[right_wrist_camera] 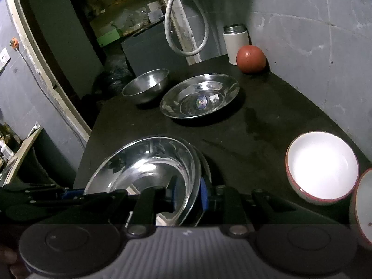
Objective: Organize plates and bowls
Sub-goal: 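Lower the basin into the other basin and open the left gripper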
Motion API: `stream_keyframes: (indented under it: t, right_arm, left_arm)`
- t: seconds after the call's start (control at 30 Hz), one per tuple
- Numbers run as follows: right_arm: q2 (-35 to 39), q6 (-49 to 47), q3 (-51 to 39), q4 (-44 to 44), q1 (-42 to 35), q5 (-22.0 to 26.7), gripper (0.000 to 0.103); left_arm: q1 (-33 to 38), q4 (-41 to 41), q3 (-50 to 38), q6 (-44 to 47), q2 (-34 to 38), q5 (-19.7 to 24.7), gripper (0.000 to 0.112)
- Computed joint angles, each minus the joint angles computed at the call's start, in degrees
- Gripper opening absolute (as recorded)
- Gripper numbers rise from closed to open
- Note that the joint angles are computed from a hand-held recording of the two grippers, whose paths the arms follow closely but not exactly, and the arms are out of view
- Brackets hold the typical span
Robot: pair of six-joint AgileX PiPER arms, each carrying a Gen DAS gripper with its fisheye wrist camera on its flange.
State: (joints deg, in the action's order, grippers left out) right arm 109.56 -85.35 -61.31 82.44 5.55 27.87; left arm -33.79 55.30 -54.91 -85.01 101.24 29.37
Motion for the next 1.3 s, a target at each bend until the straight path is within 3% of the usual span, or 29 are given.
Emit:
stream_keyframes:
  t: [0.27, 0.33, 0.47, 0.6, 0.73, 0.8, 0.97, 1.13, 1.3]
  right_arm:
    - [-0.7, -8.2, 2.0, 5.7, 1.4, -2.4, 0.033]
    - [-1.0, -10.4, 2.7, 7.5, 1.7, -3.2, 0.041]
    - [-1.1, -13.0, 3.6, 9.8, 1.6, -3.1, 0.044]
    - [-1.6, -18.4, 4.9, 14.7, 1.9, -3.9, 0.059]
    - [-2.2, -20.2, 5.5, 16.9, 1.8, -4.4, 0.073]
    - [-2.6, -19.6, 5.3, 16.5, 1.7, -4.5, 0.086]
    - [-2.4, -13.4, 3.1, 12.1, 2.0, -3.7, 0.096]
    - [-2.2, -9.1, 0.7, 9.7, 3.4, -5.7, 0.102]
    - [-1.9, 1.4, -3.6, -0.1, 5.3, -9.1, 0.103]
  left_arm:
    - [-1.2, 2.3, 0.0, -1.0, 0.6, 1.5, 0.026]
    - [-1.0, 2.7, 0.6, -1.7, 0.2, 1.0, 0.027]
    - [-0.7, 2.3, 1.1, -1.9, -0.3, 0.6, 0.032]
    - [-0.4, 2.7, 1.8, -2.9, -1.6, 0.4, 0.046]
    - [-0.1, 4.8, 2.3, -5.8, -3.1, 1.2, 0.077]
    - [0.1, 6.5, 2.4, -7.7, -3.8, 2.7, 0.086]
    - [2.2, 9.3, 2.2, -10.7, -4.8, 5.0, 0.096]
    - [6.5, 10.6, 2.1, -12.5, -5.5, 2.3, 0.102]
    - [12.3, 11.2, 0.6, -11.7, -4.0, -2.7, 0.102]
